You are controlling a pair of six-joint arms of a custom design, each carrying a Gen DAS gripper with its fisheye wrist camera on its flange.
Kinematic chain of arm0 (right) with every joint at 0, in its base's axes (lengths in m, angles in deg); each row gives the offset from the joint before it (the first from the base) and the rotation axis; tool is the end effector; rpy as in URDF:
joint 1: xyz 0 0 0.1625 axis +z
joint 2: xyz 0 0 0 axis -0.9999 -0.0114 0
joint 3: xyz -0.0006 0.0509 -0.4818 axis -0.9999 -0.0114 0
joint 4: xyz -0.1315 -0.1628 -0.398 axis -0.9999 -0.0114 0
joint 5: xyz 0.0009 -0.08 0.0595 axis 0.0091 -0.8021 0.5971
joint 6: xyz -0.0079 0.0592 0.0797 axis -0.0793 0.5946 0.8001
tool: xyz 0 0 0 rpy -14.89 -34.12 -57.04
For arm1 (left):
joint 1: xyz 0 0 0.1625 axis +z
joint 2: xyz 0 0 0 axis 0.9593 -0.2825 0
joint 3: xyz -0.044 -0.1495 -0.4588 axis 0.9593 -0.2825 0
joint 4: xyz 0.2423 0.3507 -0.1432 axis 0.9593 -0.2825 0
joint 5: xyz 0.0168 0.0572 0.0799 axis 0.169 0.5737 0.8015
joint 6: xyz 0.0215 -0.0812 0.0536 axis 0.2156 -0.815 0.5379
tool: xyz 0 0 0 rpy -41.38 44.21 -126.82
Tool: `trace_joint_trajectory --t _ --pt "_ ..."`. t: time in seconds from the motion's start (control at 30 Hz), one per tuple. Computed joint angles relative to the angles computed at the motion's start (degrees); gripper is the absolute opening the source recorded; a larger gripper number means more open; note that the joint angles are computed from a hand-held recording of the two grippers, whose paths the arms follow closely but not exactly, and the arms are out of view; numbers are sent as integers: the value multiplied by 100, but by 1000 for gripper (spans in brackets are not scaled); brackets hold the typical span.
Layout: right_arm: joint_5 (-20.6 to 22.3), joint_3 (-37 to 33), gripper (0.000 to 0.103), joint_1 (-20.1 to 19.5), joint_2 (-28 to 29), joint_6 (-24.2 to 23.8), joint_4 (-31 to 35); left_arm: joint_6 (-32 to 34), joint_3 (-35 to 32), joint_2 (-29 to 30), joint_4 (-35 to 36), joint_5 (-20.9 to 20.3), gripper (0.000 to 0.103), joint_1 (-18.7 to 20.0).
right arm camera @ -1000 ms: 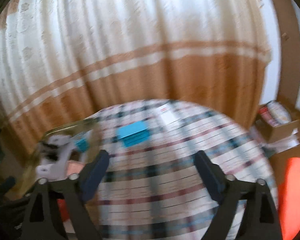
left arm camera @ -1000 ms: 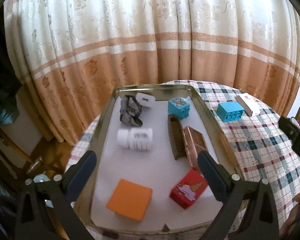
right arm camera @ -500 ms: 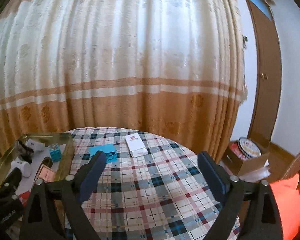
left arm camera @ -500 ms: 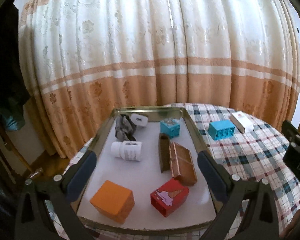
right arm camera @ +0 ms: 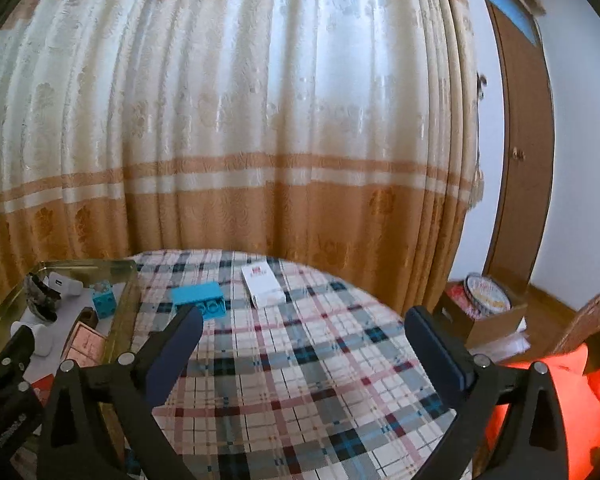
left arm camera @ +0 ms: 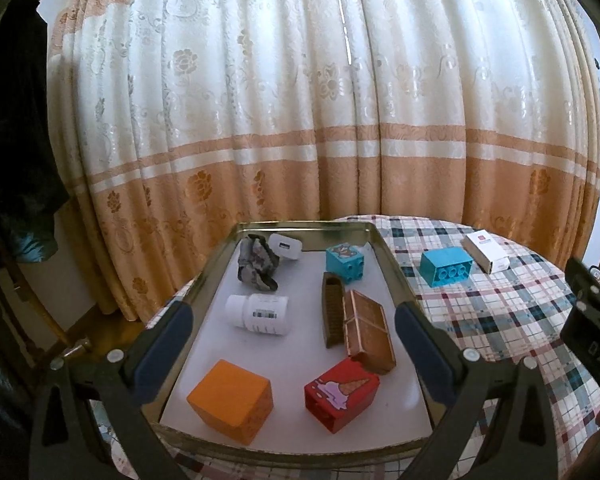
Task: Organize rigid objects
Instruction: 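Close right gripper on white Oriental Club box while left gripper approaches blue brick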
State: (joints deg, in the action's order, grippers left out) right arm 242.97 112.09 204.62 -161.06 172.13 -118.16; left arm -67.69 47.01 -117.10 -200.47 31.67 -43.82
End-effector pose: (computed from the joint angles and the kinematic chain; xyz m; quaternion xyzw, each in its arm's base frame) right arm 0.2070 -0.3411 0.2011 -0.0722 -0.6072 0.6048 0.5101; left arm -0.2790 -0.4102 0.0987 0.3259 0.7792 -0.4569 0.2792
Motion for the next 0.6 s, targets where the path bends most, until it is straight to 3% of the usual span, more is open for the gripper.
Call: trace_joint_trajectory --t 0.17,0.3,0.47,0.6 --pt "50 99 102 -15 -63 188 -145 374 60 78 -430 -160 102 -64" --pt "155 -14 102 -66 -153 546 431 615 75 182 -559 -114 102 -187" --pt "183 -50 102 -94 -297 1064 980 504 115 145 -214 -198 102 -262" --pt "165 -7 102 -68 -254 924 761 411 112 137 -136 -150 102 -263"
